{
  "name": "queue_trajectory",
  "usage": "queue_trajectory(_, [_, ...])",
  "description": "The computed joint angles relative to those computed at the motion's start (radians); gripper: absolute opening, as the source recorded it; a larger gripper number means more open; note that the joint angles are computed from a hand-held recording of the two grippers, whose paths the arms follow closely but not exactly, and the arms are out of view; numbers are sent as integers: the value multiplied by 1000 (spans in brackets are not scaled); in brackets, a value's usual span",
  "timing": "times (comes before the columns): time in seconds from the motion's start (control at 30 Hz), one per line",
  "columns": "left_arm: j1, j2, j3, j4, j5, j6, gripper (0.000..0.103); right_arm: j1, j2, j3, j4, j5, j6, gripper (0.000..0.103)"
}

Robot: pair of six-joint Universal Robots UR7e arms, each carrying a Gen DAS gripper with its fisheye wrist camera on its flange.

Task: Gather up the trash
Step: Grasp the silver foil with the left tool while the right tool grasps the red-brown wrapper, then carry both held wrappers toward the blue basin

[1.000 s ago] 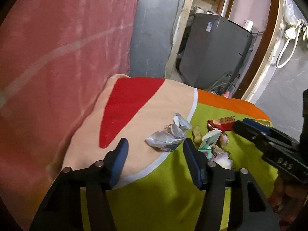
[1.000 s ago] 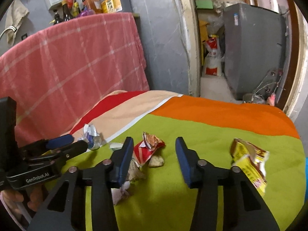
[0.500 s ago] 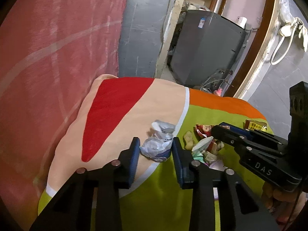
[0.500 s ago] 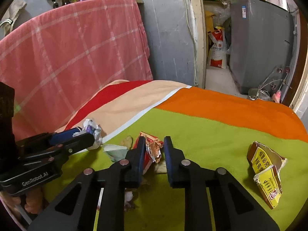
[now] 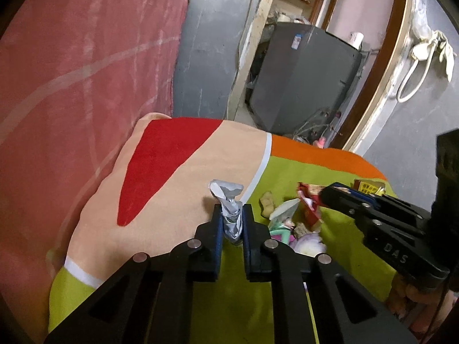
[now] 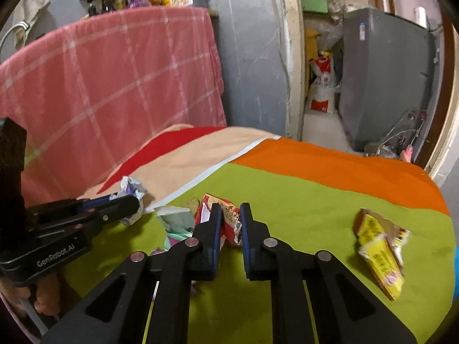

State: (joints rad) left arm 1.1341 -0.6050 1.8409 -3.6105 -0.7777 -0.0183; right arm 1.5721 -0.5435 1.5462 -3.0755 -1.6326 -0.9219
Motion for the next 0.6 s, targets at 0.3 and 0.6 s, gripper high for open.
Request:
queue_trajectory(0.3, [-71,38,30,-193,31,43,9,-35,-100,191,-291,156,-62,11])
queue_trajectory(0.6, [-186,113,-5,-404,42,222,9,-91,-216,326,-510,306,0,11])
